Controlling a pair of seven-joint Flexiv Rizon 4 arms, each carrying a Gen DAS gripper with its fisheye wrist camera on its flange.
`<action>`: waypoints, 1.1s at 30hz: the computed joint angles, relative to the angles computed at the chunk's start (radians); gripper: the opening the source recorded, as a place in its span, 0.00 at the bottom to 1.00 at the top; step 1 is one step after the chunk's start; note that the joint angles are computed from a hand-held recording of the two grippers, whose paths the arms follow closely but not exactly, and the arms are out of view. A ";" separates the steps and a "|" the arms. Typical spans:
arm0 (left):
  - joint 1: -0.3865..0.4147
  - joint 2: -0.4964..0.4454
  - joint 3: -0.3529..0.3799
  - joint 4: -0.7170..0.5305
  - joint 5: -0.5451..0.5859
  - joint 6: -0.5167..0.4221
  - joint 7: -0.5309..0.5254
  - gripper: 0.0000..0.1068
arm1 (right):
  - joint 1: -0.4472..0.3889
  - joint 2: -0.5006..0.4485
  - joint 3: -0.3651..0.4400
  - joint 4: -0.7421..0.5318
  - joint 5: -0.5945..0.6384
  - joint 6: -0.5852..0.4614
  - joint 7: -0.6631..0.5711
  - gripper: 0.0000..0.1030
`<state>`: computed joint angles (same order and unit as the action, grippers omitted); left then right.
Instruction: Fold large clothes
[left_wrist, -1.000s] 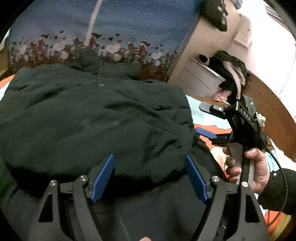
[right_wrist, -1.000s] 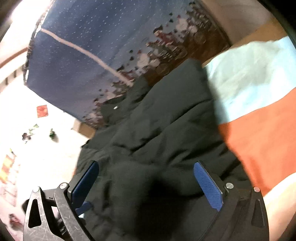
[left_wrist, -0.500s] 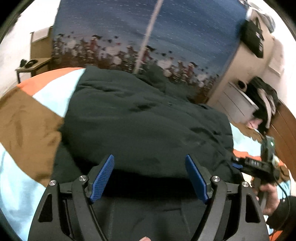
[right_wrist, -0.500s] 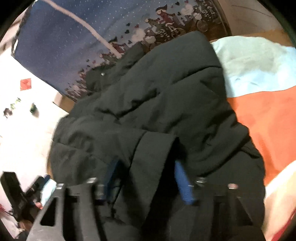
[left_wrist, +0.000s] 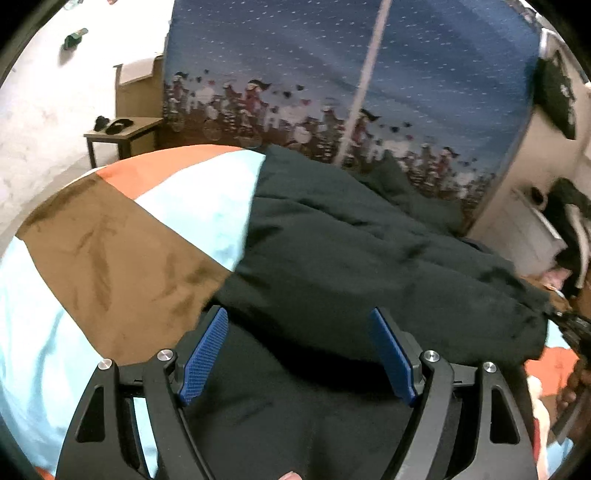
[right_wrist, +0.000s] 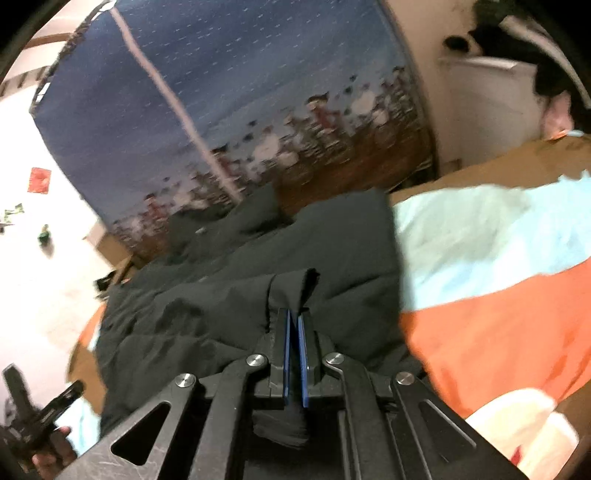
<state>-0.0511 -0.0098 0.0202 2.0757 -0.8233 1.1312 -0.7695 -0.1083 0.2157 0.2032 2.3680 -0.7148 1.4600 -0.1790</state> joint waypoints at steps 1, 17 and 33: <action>0.002 -0.014 -0.002 -0.009 0.017 0.011 -0.017 0.69 | -0.004 -0.007 0.003 -0.005 -0.013 -0.020 -0.001 0.05; 0.058 -0.222 -0.082 -0.092 0.290 0.184 -0.081 0.84 | 0.115 -0.182 -0.095 -0.053 -0.315 -0.237 0.070 0.16; 0.105 -0.165 -0.089 -0.123 0.039 0.032 0.001 0.93 | 0.110 -0.146 -0.119 -0.043 -0.259 -0.147 0.031 0.29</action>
<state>0.0540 -0.1745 -0.0687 1.9524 -0.7845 1.1636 -0.7681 0.0022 0.0701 0.0845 2.3254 -0.9741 1.3125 -0.1476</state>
